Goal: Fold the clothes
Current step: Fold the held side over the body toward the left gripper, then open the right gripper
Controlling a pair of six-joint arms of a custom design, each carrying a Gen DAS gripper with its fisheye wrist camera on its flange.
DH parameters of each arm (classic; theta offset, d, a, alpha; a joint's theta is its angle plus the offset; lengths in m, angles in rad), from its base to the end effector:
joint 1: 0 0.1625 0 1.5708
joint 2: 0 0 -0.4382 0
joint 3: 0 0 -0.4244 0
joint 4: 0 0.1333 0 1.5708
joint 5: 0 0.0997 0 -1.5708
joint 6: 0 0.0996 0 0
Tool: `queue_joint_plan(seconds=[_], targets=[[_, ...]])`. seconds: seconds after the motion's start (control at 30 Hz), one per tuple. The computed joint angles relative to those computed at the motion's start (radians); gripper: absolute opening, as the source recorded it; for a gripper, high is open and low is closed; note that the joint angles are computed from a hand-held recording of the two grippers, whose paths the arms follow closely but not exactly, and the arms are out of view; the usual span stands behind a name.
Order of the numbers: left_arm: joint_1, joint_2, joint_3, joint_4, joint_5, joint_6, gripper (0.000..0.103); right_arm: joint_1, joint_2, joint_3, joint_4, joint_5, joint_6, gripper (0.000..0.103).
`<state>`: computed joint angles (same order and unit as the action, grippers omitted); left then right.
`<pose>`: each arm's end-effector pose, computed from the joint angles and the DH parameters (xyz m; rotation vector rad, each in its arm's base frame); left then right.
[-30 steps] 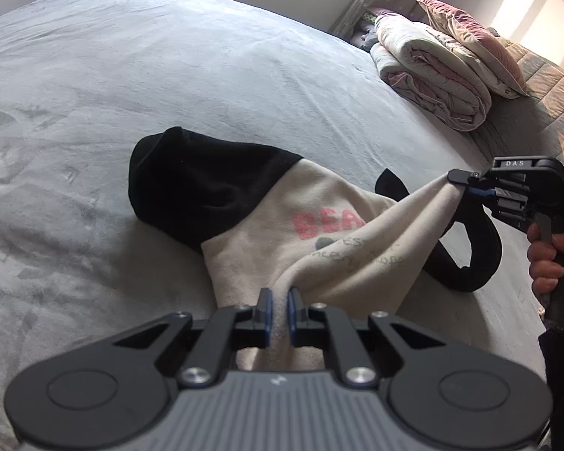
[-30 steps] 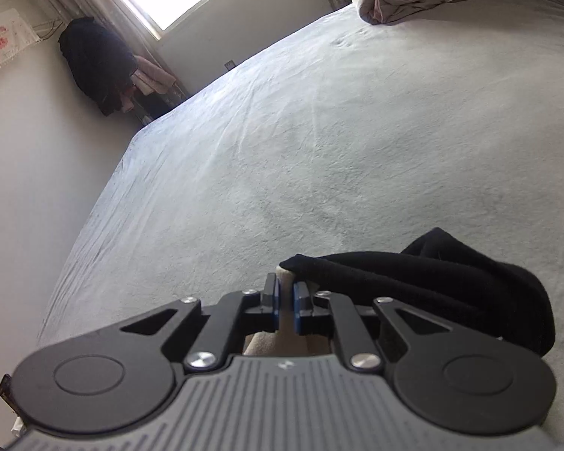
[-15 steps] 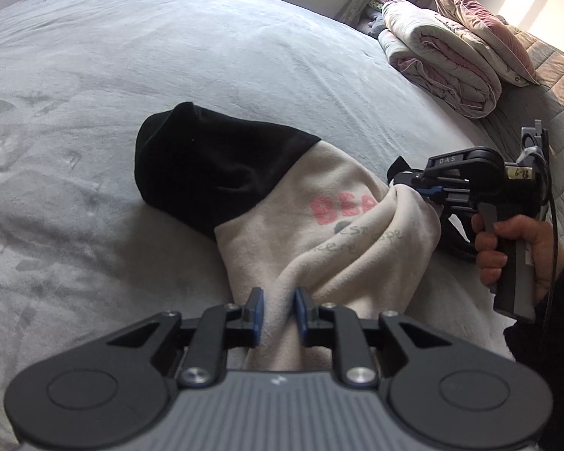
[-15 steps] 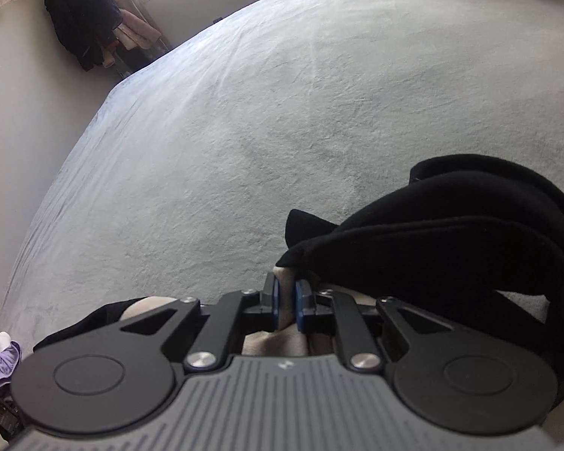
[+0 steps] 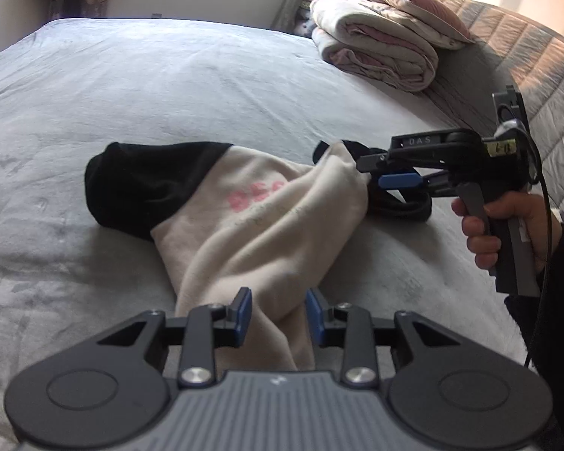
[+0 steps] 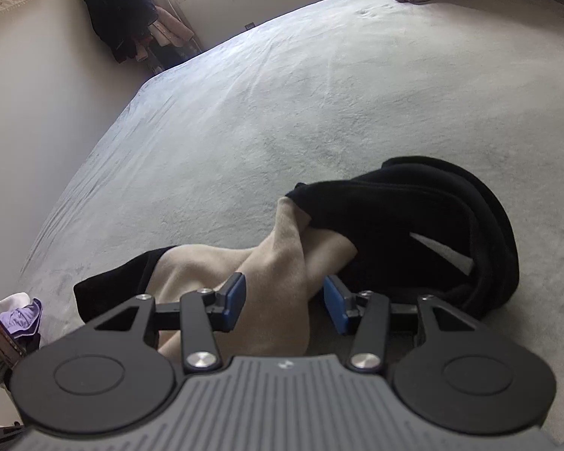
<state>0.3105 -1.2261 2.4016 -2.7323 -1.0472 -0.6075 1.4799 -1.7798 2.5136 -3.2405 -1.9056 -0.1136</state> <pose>-0.3344 -0.2996 0.0956 0.8900 2.6132 -0.5832 0.0676 -0.3668 0.3314 -0.1828 -2.4710 1.1986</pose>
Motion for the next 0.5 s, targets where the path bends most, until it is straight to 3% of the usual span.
queue_joint_plan(seconds=[0.27,0.5], targets=[[-0.014,0.113,-0.023,0.034,-0.018,0.015,0.033,-0.047,-0.108,0.102,0.027,0.052,0.013,0.051],[-0.023,0.15,-0.046,0.041,-0.044,0.053,0.033,-0.084,-0.174,0.168,0.033,0.101,0.027,0.051]])
